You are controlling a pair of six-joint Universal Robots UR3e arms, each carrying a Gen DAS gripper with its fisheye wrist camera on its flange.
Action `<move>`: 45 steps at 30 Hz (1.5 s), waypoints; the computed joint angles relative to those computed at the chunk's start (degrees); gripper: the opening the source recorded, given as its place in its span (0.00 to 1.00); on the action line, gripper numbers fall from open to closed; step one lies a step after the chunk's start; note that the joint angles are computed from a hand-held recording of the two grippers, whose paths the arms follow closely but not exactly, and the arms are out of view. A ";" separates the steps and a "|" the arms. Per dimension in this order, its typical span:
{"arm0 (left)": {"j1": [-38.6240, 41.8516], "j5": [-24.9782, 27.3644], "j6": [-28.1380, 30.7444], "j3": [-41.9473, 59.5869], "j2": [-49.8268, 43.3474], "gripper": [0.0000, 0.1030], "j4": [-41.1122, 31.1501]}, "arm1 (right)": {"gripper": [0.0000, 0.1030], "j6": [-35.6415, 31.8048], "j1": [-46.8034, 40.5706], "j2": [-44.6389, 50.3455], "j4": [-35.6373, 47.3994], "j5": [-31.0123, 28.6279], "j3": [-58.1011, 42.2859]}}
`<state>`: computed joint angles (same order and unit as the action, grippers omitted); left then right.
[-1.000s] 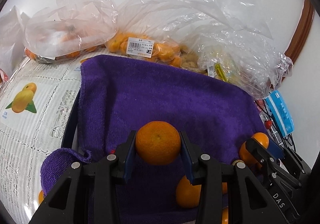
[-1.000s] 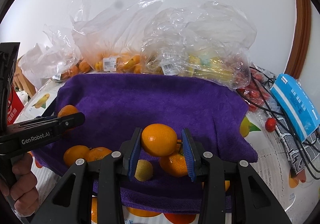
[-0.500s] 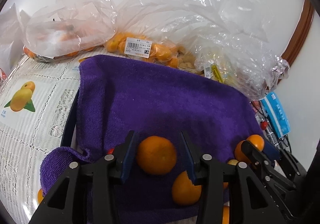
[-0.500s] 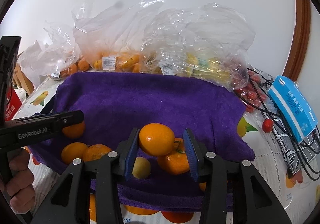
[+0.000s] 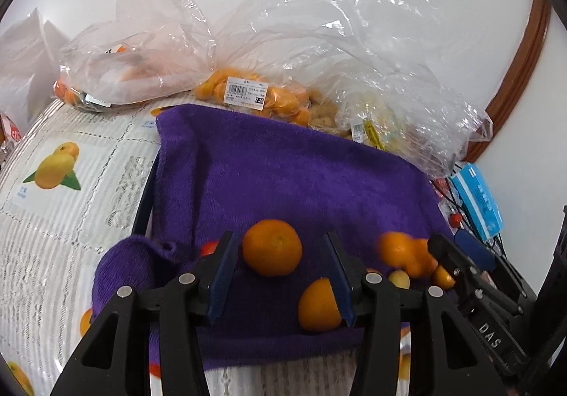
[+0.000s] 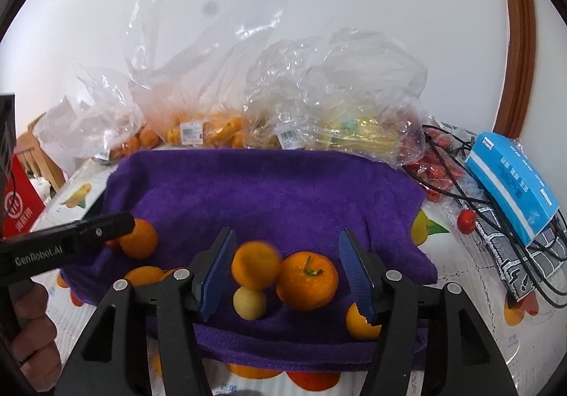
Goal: Organize fruits
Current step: 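Release the orange with the right tool while the left tool releases its orange on the towel, then withdraw both open tools from the towel toward the loose fruit, then grasp the small yellow-brown fruit on the cloth with the right tool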
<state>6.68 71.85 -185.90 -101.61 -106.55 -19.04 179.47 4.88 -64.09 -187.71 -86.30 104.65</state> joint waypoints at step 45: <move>-0.94 7.61 11.77 -36.41 27.84 0.47 5.53 | 0.26 0.67 1.31 -18.47 -5.22 -2.01 36.37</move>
<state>5.74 79.47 -174.13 -138.01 -78.71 -13.51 180.14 6.19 -82.55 -192.93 -88.31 141.02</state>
